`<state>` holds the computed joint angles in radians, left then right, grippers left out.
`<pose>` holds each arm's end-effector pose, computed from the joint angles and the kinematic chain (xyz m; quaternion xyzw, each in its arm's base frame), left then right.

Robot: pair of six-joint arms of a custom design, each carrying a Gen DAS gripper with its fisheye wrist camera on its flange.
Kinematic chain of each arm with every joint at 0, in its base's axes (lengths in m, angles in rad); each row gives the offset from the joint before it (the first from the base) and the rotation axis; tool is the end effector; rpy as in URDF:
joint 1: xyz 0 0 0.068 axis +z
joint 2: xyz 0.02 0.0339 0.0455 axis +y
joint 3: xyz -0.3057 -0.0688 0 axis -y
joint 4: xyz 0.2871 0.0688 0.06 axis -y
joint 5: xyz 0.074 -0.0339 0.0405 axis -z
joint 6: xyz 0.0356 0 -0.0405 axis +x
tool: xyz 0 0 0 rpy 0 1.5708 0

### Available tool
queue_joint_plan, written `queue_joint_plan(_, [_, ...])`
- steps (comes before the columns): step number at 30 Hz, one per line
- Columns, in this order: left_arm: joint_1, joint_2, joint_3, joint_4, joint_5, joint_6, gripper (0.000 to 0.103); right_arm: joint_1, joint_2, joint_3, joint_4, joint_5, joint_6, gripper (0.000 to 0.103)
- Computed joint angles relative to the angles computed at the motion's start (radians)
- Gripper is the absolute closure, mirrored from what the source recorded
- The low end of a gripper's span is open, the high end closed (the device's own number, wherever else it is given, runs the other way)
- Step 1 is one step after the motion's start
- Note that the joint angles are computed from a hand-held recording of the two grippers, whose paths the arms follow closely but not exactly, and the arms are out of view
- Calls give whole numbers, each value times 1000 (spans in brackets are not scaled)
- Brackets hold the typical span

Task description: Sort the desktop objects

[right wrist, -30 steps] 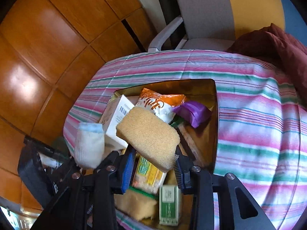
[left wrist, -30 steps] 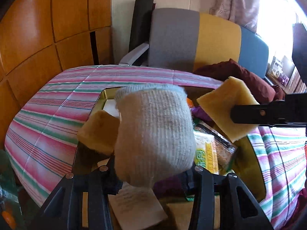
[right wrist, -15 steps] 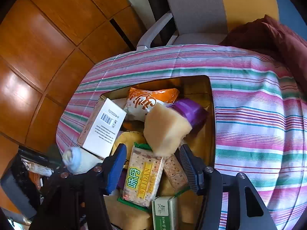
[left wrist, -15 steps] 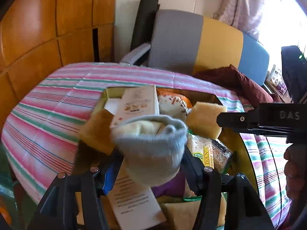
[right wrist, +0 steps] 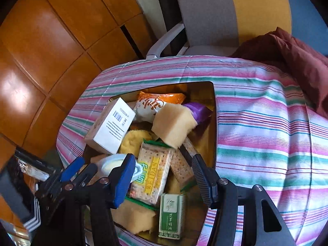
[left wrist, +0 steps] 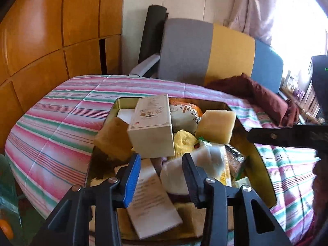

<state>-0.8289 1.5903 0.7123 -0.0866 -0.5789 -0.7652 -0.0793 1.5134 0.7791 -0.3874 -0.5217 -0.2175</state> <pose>0.2270 -0.2188 0.1512 -0.0560 0.9170 -0.0143 0.3948 0.3018 -0.0062 0.1764 -0.1223 0.9357 0.2169 0.2499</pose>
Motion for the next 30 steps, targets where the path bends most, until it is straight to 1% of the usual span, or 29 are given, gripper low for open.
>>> queue_joint_plan(3, [6,20,38,-11,2,14,61,-14,-16,-17,2,-2,-5,44])
queue_joint_plan(5, [-4,27,68,-54,-31,2,60,-24,-33,-27,0,0,-12,44])
queue_joint_plan(8, [-15,4,70,-96,-48,-38,51,-34,-60,-43,-7,-4,-23,44])
queue_joint_plan(12, [-31,-32,62,-157,-75,-89,46,-26,-105,-83,7,25,-35,44])
queue_joint_plan(14, [-43,-53,55,-186,-92,-115,46,-10,-131,-108,20,49,-40,43])
queue_joint_plan(19, [-81,-100,46,-264,-148,-177,40,62,-207,-179,51,108,-65,43])
queue_joint_plan(21, [-93,-120,43,-290,-169,-200,33,87,-241,-210,60,118,-76,43])
queue_joint_plan(24, [-113,-145,48,-341,-209,-238,31,116,-281,-245,71,129,-83,43])
queue_joint_plan(26, [-122,-149,61,-389,-232,-268,24,132,-300,-265,76,134,-87,43])
queue_joint_plan(30, [-141,-176,56,-413,-254,-298,22,175,-312,-299,103,176,-84,43])
